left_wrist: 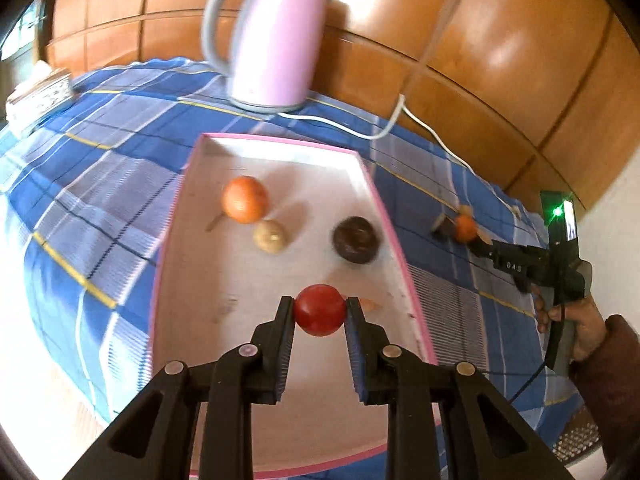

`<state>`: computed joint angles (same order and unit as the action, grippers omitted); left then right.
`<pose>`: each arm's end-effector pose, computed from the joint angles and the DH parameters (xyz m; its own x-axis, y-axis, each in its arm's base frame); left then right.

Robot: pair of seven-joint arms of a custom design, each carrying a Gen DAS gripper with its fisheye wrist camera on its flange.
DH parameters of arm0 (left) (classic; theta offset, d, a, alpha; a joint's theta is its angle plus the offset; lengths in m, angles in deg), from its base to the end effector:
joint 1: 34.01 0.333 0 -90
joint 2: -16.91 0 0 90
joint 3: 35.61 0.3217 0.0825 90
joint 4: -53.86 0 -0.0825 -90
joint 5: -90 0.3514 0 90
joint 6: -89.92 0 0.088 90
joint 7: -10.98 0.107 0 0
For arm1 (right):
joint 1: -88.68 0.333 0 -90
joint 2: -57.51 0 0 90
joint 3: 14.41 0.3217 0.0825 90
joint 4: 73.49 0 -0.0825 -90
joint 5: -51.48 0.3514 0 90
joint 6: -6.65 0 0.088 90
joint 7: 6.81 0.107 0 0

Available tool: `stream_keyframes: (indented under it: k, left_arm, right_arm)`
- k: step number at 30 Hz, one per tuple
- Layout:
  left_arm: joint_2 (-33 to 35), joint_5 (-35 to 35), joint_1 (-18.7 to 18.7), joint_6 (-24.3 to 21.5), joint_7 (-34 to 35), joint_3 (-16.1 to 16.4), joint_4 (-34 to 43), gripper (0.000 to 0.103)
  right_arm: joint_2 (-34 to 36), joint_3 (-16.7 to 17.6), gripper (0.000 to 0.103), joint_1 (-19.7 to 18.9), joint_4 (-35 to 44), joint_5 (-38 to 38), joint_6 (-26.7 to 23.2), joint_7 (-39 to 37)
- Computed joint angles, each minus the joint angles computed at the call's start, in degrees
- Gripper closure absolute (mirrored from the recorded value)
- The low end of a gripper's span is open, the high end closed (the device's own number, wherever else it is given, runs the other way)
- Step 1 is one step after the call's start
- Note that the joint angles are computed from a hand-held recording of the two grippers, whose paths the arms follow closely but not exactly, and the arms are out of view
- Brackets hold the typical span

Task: Organize fruits
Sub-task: 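Carry the tomato into the tray with the left tool while the right tool grasps the tan cork slice, then hold the tan cork slice in the right tool above the bed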

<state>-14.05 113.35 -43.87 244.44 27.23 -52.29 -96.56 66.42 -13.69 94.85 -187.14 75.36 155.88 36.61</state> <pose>0.3372 -0.1941 0.4998 0.3743 -0.8817 0.2872 -0.6675 -0.4712 -0.5766 0.5943 0.0630 0.4608 0.5727 -0.8185 0.0448 -0.6891 -0.5103 -0.5146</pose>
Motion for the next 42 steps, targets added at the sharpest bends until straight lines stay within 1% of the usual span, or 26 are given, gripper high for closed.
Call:
stream_keyframes:
  k: [2,3,4,7,9,12,16,21,24,27,30,35,36,38,39,40,42]
  left_arm:
    - [-0.9,-0.1,0.4,-0.3,-0.7,0.1,-0.7,0.078]
    - [-1.3,-0.1,0.6,-0.2,-1.0,0.2,-1.0,0.078]
    - [-1.5,-0.1,0.8,-0.1,-1.3,0.4,-1.2,0.078]
    - [-1.5,-0.2,1.4,0.7,-1.4,1.1,-1.3,0.078]
    - [-1.1,-0.5,1.9,1.4,-1.3,1.6,-1.1,0.078]
    - [0.3,-0.6,2.8,2.5,-0.7,2.1,-0.3,0.078]
    - [3.4,-0.1,4.0,3.4,0.5,2.4,2.0,0.078]
    - [7.9,2.5,6.2,4.0,1.2,1.9,5.9,0.078]
    - [11.4,4.5,7.2,2.9,1.6,1.8,8.9,0.078]
    - [14.9,5.9,7.7,3.2,1.3,2.6,11.6,0.078]
    - [18.7,7.7,7.9,1.8,2.1,3.4,15.3,0.077]
    - [22.5,10.5,7.2,-1.0,1.9,4.4,19.1,0.077]
    - [22.7,11.2,7.1,-1.6,1.3,4.4,19.5,0.075]
    - [22.3,13.3,6.7,-2.8,-0.8,4.1,19.5,0.065]
    - [21.7,14.7,6.6,-3.6,-2.3,3.8,19.3,0.056]
    - [20.9,16.4,6.4,-4.8,-4.4,3.2,19.1,0.05]
    - [19.5,18.5,6.0,-6.2,-7.3,2.6,18.4,0.048]
  right_arm:
    - [1.1,0.0,0.067,0.5,1.0,-2.0,0.1,-0.1]
    - [1.7,-0.1,0.067,0.8,1.1,-3.3,1.0,0.2]
    - [2.1,0.0,0.067,0.8,1.5,-3.3,1.0,-0.1]
    - [1.9,0.5,0.067,-0.1,1.5,-1.0,0.1,-1.5]
    - [0.5,0.5,0.067,-0.5,0.0,0.9,0.0,-2.2]
    - [-2.3,-0.2,0.067,-0.9,-3.3,2.3,-0.6,-1.2]
    - [-6.8,-1.4,0.068,-2.0,-7.8,5.4,-3.2,-1.4]
    - [-12.2,-2.3,0.068,-1.6,-15.0,6.1,0.3,-1.7]
    - [-14.2,-3.0,0.068,-1.5,-17.2,7.5,0.6,-1.8]
    - [-14.9,-3.4,0.068,-1.4,-18.0,8.0,0.6,-1.6]
    - [-15.0,-3.5,0.068,-1.3,-18.1,8.2,0.6,-1.1]
    - [-15.1,-3.4,0.068,-1.2,-18.3,7.2,0.9,-0.4]
    - [-15.2,-3.4,0.068,-1.1,-18.4,7.2,1.1,-0.5]
    - [-15.2,-3.5,0.068,-1.1,-18.5,7.3,1.2,-0.6]
    - [-15.2,-3.5,0.068,-1.0,-18.6,7.4,1.4,-0.7]
    - [-15.1,-3.5,0.068,-1.0,-18.6,7.5,1.5,-0.8]
    - [-14.7,-3.3,0.069,-1.1,-18.6,6.3,1.4,0.4]
